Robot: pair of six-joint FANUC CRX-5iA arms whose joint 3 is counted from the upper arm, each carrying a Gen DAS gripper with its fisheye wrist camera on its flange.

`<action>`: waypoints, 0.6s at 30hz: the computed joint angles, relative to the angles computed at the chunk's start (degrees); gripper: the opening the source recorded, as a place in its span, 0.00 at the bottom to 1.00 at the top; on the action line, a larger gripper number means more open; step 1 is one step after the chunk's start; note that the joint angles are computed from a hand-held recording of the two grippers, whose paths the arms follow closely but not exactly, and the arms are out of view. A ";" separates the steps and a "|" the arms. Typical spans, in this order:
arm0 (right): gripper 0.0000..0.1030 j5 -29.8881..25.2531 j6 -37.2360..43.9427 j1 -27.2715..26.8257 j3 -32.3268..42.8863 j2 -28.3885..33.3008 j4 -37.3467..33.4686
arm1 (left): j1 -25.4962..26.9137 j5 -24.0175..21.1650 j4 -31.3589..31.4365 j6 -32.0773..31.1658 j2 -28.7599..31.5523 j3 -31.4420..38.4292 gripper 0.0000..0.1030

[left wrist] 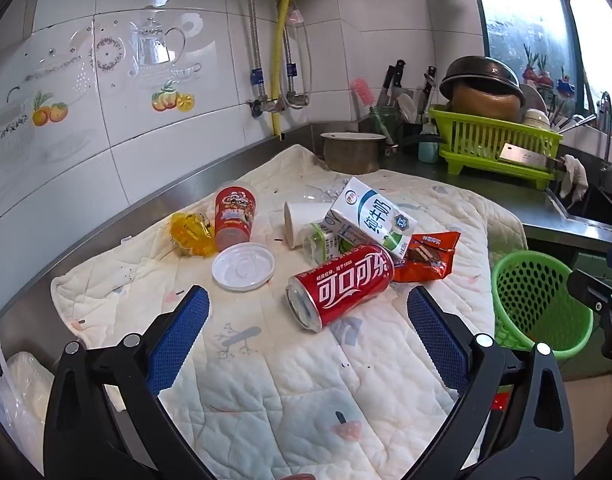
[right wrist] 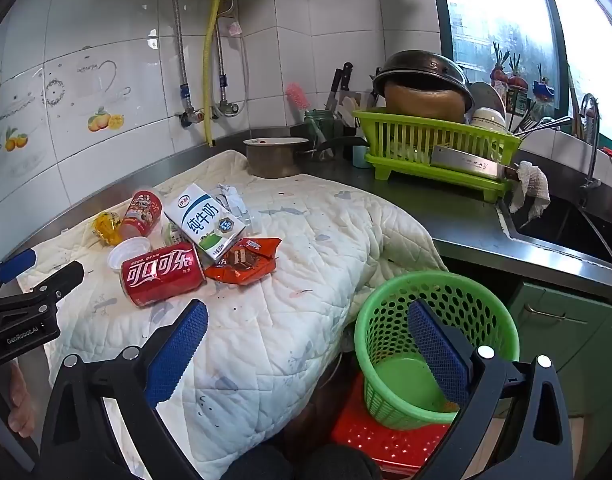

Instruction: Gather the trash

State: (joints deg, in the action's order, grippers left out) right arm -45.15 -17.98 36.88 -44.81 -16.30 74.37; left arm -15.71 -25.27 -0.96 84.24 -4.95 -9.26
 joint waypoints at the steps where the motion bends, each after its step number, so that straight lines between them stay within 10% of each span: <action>1: 0.94 0.02 -0.02 0.01 0.01 0.00 -0.01 | -0.01 -0.05 -0.03 -0.02 0.01 0.03 0.95; 18: 0.94 -0.25 0.44 0.46 0.68 0.32 -0.11 | 0.11 -0.11 1.02 -1.32 -0.42 -0.33 0.95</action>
